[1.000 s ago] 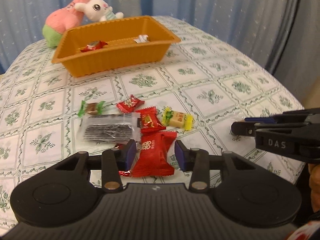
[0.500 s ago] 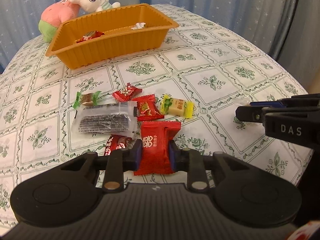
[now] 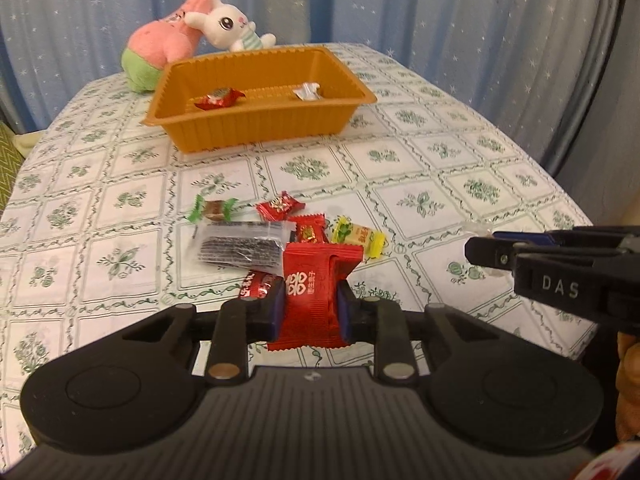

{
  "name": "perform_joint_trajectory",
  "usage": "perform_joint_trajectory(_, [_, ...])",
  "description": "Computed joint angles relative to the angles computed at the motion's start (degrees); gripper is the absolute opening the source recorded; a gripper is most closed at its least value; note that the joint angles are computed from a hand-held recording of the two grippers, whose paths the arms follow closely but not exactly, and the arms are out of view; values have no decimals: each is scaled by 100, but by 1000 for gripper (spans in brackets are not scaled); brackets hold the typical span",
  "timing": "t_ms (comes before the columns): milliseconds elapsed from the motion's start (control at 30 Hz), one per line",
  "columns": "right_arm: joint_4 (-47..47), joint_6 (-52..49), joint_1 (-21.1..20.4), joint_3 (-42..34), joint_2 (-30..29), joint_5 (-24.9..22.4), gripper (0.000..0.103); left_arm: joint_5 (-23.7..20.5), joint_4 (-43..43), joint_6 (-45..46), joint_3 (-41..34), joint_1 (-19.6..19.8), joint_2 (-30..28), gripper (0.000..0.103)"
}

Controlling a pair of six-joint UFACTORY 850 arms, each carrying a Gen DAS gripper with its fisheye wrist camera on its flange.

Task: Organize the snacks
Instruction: 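Lift both held snacks off the table toward the orange tray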

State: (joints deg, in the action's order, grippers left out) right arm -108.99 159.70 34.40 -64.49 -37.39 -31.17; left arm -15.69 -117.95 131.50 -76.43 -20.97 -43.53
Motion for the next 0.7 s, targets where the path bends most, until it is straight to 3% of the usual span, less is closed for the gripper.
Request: perform_joint_trajectory(700, [158, -204, 226, 79, 209, -118, 21, -198, -536, 305, 500, 92, 468, 24])
